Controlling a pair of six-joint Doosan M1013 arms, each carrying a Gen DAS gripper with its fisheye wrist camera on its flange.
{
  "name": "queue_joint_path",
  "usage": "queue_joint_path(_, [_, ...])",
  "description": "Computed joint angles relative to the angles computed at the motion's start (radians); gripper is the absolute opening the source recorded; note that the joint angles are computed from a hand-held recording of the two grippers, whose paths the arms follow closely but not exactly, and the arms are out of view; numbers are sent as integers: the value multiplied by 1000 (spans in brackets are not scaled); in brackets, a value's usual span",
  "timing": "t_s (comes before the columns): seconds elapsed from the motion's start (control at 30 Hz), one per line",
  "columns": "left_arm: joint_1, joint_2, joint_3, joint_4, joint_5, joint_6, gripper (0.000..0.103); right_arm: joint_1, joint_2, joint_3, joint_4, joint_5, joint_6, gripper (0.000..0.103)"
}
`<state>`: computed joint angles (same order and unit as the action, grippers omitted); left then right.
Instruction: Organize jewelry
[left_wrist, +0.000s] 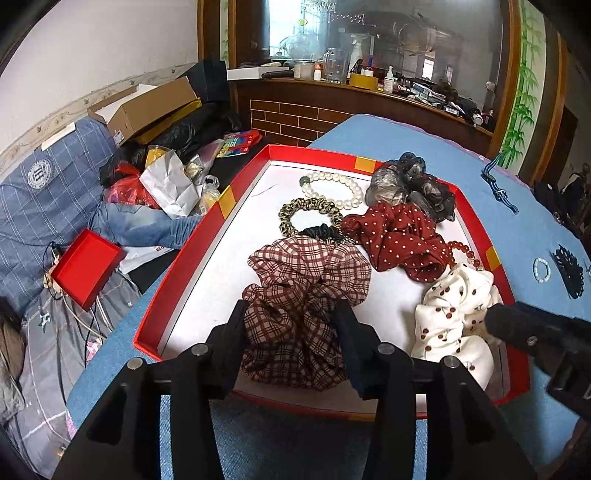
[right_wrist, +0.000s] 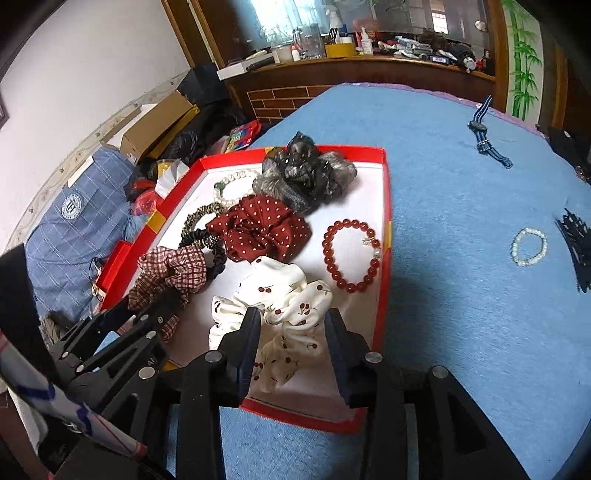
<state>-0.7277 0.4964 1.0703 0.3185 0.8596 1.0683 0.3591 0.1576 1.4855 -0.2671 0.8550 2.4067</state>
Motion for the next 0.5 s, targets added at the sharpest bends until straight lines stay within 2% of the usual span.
queue_joint_path(0.13, [-5, -2, 3, 1, 3, 9, 48, 3, -21, 17, -20, -9, 26, 46])
queue_joint_path(0.5, [-24, -2, 2, -16, 12, 62, 50, 6, -66, 55, -54, -25, 74, 49])
